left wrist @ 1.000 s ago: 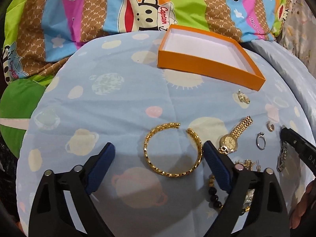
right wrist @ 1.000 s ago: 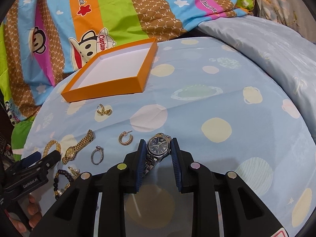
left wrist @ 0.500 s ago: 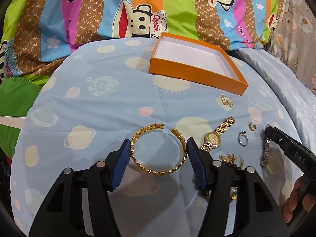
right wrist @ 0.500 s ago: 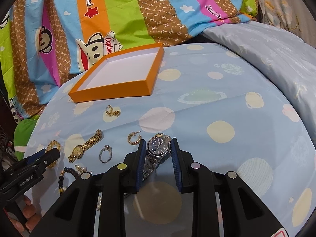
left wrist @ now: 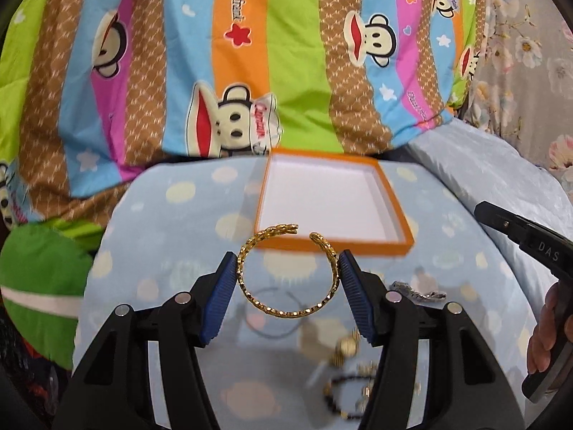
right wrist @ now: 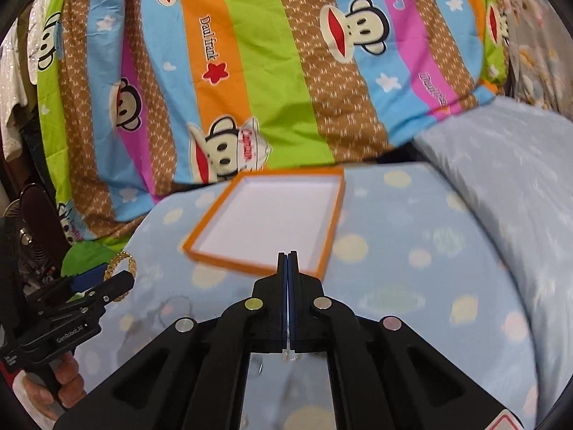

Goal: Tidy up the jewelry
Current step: 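Carry the gold bangle and silver watch over the orange box with both tools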

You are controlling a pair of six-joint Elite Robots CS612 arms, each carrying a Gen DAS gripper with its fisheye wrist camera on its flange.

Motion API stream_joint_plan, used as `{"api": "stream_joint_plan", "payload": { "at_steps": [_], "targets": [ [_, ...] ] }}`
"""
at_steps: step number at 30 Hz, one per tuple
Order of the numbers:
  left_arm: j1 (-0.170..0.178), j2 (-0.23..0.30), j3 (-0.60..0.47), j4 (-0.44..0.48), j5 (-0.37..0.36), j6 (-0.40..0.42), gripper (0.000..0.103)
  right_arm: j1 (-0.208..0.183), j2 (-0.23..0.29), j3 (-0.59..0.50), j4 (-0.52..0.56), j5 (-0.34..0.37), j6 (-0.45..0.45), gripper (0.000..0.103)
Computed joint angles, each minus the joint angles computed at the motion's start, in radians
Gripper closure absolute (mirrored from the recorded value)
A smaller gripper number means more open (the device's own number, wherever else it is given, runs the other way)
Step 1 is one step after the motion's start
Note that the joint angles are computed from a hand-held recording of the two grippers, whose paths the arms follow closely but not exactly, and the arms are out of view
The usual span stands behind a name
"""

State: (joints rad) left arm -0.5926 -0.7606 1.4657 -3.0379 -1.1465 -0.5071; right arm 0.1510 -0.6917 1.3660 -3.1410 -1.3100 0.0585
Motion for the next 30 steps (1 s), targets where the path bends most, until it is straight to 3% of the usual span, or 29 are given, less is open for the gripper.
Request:
{"api": "stream_joint_plan", "payload": {
  "at_steps": [4,6,8,10,15,21,23,30],
  "targets": [
    [0.016,0.030,-0.061,0.026,-0.001,-0.011,0.046,-0.002,0.036,-0.072,0.099,-0.009,-0.063,0.102],
    [0.019,0.036,-0.062,0.018,-0.008,-0.011,0.046,0.002,0.041,-0.064,0.113,-0.026,-0.111,0.094],
    [0.019,0.045,-0.063,0.024,-0.002,-0.009,0.046,0.005,0.050,-0.058,0.137,-0.023,-0.154,0.071],
    [0.022,0.049,-0.062,0.033,-0.015,-0.018,0.046,0.008,0.061,-0.061,0.177,-0.002,-0.199,0.066],
    [0.022,0.053,-0.045,0.042,-0.039,-0.029,0.046,0.022,0.086,-0.077,0.228,-0.003,-0.299,0.065],
    [0.025,0.047,-0.027,0.042,-0.044,-0.044,0.046,0.026,0.112,-0.117,0.305,0.008,-0.341,0.070],
    [0.026,0.046,-0.023,0.039,-0.046,-0.047,0.046,0.025,0.112,-0.116,0.302,0.020,-0.347,0.079],
    [0.029,0.049,-0.029,0.039,-0.066,-0.040,0.046,0.020,0.089,-0.074,0.215,0.031,-0.313,0.079]
  ]
}}
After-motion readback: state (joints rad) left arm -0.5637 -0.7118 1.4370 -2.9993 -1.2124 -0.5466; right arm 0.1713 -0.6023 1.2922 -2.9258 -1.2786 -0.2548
